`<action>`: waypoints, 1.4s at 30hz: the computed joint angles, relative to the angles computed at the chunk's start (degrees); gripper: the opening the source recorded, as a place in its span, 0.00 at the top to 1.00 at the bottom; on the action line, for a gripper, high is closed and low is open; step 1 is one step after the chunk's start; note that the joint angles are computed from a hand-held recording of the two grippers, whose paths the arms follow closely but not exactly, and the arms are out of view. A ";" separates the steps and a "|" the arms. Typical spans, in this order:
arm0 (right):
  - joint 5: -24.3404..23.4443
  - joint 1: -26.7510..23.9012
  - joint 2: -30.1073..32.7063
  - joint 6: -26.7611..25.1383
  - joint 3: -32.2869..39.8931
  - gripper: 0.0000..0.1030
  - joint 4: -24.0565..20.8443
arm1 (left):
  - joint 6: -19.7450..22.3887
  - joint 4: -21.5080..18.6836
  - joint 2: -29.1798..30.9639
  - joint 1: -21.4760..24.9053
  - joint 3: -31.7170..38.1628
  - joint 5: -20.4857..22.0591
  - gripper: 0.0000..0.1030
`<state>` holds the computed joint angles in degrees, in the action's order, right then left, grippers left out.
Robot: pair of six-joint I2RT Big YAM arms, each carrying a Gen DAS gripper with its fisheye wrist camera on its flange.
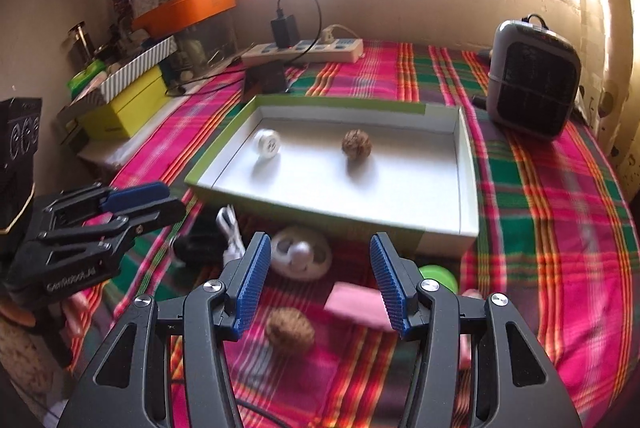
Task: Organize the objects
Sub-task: 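Withdraw both tools from the box back toward the remaining objects, then grasp the second walnut with the right tool while the left tool grasps the black device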
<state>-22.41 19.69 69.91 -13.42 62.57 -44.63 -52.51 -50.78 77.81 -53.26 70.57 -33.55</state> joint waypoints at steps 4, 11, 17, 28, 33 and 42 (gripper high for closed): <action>-0.68 -0.48 -1.67 -0.70 -2.38 0.48 0.59 | 0.15 0.96 -0.39 -0.63 -1.12 0.09 0.68; -1.47 -0.50 -2.95 -3.08 -4.95 0.48 0.21 | 0.69 3.03 -0.39 -0.33 -2.47 2.53 0.65; -1.55 -0.35 -2.96 -4.72 -5.91 0.48 -0.17 | 2.05 2.01 1.18 -0.11 -1.57 3.35 0.64; -0.49 1.07 -2.12 -5.84 -6.29 0.48 -0.84 | 6.29 0.71 2.84 0.87 -0.26 4.34 0.61; 0.43 1.45 -2.20 -6.33 -6.40 0.48 -0.66 | 7.71 0.18 3.65 1.26 0.41 5.10 0.61; 1.56 1.75 -2.32 -6.47 -6.79 0.49 0.52 | 7.53 -1.01 4.65 2.00 0.85 5.95 0.61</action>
<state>-20.85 21.44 67.59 -19.89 55.79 -44.11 -44.98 -51.79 82.45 -51.26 71.42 -27.59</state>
